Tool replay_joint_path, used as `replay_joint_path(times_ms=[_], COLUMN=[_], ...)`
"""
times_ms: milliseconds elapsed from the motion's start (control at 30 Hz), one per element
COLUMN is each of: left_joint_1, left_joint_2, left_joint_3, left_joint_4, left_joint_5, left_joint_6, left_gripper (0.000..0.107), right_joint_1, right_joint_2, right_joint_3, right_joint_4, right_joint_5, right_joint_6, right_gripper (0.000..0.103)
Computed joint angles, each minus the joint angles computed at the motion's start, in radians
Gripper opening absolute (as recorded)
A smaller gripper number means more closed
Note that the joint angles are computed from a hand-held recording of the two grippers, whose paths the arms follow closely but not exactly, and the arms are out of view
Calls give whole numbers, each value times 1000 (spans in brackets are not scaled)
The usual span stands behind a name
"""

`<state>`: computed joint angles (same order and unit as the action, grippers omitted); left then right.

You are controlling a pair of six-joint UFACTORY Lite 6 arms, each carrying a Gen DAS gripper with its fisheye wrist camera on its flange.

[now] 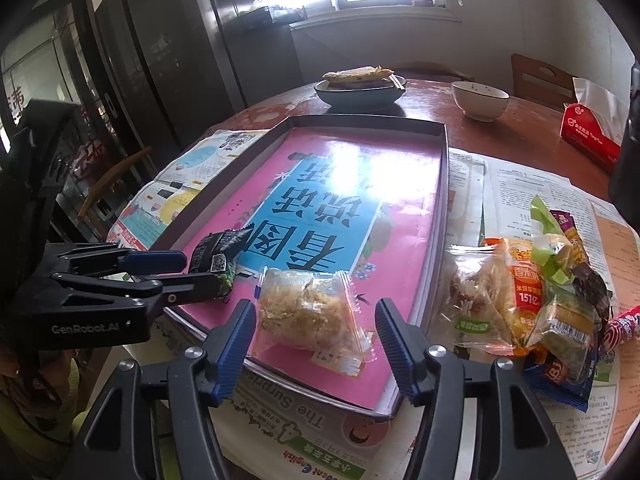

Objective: Organize snacks
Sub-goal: 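Carry both bags onto the pink tray and open both grippers to release, then move both open grippers back from the tray to the snack pile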

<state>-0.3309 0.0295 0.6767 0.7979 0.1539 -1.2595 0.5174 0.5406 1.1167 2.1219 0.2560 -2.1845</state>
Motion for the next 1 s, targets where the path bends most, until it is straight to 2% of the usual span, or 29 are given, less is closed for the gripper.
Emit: replay_joint_path(times_ms=[133,333,467,667,1000], left_joint_1=[-21,-56,-85,-126,-211], left_joint_2=[-52,-125,-153,-130,-24], left_joint_3=[-12,-8,24,106,277], left_joint_4=[29,35,20,-7,-45], left_joint_5=[34,98,134,167,206], left_joint_6=[-29,-45,-23,18,61], left_gripper=[63,66,67,67,67], right_joint_1=[-9,-35,-75,-167,-296], right_joint_2=[-17,-69,-140,-239,-345], right_joint_3=[-14,-53,-110,-181,-253], right_joint_4=[10,42,78,53,-8], right_joint_5=[11,36,72,135,186], right_joint_6=[-9,-44,-95,-77,-39], right_gripper=[66,69,76,81,82])
